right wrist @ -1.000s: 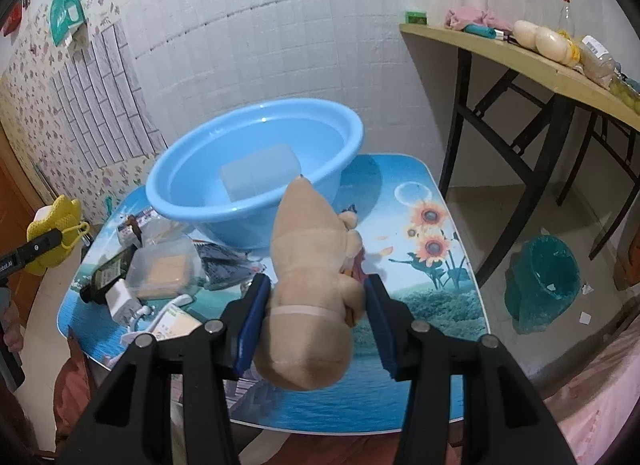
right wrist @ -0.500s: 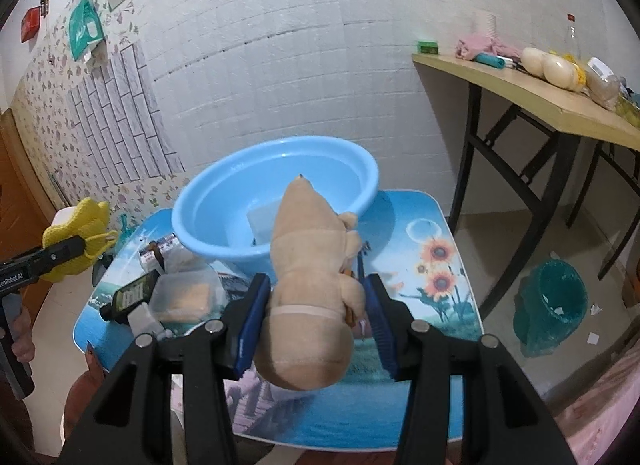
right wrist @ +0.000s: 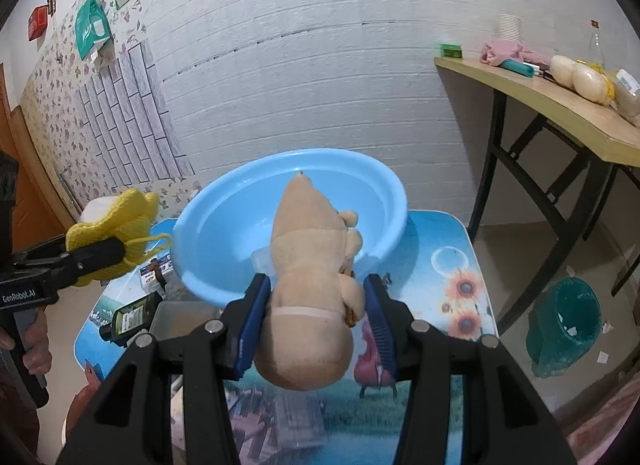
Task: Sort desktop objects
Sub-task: 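Carry the plush bunny with the left tool while the right tool carries the tan doll over the basin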
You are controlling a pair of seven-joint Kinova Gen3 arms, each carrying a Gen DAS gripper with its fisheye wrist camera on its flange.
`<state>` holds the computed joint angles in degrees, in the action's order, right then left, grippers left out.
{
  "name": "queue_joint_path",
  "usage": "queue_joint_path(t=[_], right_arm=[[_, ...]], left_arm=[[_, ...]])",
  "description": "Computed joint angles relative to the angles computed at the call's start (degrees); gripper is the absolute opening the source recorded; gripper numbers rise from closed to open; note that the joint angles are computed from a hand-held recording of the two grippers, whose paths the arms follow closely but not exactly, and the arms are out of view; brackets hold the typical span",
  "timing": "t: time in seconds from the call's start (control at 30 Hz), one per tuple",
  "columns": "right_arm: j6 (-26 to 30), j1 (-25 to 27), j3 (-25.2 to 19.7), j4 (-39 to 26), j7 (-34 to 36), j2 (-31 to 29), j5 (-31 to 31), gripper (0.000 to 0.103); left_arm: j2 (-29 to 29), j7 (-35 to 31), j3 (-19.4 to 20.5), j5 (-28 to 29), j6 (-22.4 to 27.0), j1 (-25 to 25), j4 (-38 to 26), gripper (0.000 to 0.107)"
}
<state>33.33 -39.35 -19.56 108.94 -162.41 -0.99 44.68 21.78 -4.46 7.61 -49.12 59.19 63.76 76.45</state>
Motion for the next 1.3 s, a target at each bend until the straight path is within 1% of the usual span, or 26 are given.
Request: queue_joint_path(t=[0.13,0.3,0.5,0.6,0.73,0.93,1.07,1.17,1.3], right_arm=[[-1.31,0.22,1.09,-1.05,1.27,1.81,0.67,0.047],[-5.76,0.85,3.51,-1.32,3.04,3.12,-0.02,0.047],[-9.4,0.9,5.94,-2.44,4.77,4.96,-0.28,0.047],[-10.24,0.67,6.9,-3.25,6.46,5.66,-1.45,0.047],[-10.9,-0.02,7.98,-3.63,6.87,6.14,-1.79,0.047],[-10.76,-1.07,9.17,-4.78,6.69,7.42,-1.28,0.047],[-11.04,-0.6,9.67,-6.61,10.98,9.31,-5.46,0.047],[-10.56,-0.93,10.45,-7.96,14.27,10.77,-8.48,0.048],[-10.48,-1.48,11.8,-8.52,16.31,11.96,-11.59,0.048]], left_arm=[[2.25,-5.07,-0.02,2.42,-1.5,-2.17,-2.91,0.075],[4.65,-10.56,-1.29,6.0,-3.44,-3.8,-6.03,0.075],[6.76,-15.03,-3.5,8.48,-4.19,-3.9,-8.93,0.076],[7.47,-16.59,-4.13,9.84,-4.84,-4.32,-9.7,0.077],[8.05,-18.02,-4.9,10.82,-4.95,-4.07,-10.3,0.077],[8.49,-18.78,-5.75,11.76,-6.7,-4.32,-10.26,0.077],[8.24,-19.01,-6.06,12.19,-8.33,-4.6,-9.47,0.082],[8.32,-19.46,-6.24,12.29,-8.44,-4.63,-9.58,0.084],[8.22,-19.15,-6.5,12.57,-9.88,-5.07,-9.09,0.088]])
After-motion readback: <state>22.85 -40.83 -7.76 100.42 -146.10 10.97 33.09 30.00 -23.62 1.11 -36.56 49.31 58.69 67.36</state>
